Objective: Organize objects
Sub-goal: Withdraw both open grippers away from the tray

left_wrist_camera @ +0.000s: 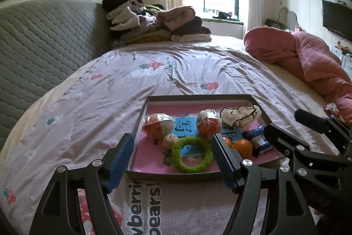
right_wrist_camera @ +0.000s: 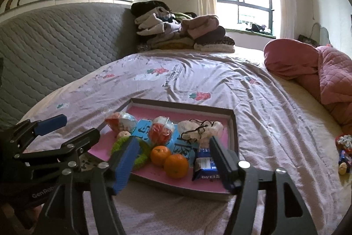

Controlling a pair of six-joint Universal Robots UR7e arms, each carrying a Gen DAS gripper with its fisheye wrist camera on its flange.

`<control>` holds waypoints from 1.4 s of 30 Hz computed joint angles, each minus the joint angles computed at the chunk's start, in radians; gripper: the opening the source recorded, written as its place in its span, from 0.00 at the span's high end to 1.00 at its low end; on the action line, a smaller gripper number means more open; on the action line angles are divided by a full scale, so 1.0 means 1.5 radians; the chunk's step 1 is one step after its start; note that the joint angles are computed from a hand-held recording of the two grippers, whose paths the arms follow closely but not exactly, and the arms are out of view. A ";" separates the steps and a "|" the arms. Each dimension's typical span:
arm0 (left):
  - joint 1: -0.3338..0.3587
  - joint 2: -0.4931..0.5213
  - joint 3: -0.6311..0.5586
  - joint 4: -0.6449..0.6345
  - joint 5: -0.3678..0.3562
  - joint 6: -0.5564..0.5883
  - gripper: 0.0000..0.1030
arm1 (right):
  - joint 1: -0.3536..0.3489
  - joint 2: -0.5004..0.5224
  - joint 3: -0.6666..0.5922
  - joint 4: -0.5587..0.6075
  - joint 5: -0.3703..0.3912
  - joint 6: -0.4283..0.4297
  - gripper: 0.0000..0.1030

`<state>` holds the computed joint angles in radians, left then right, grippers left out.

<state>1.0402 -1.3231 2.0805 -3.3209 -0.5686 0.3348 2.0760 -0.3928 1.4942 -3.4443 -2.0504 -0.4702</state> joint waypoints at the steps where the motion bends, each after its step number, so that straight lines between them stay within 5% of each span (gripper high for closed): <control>1: -0.003 -0.004 0.002 0.002 0.001 -0.001 0.26 | 0.002 -0.003 0.002 -0.001 0.001 0.001 0.28; 28: -0.103 -0.161 0.098 0.049 0.053 -0.042 0.25 | 0.078 -0.060 0.082 -0.080 -0.049 0.005 0.28; 42: -0.123 -0.190 0.130 0.087 0.058 -0.078 0.25 | 0.091 -0.059 0.114 -0.079 -0.057 0.006 0.28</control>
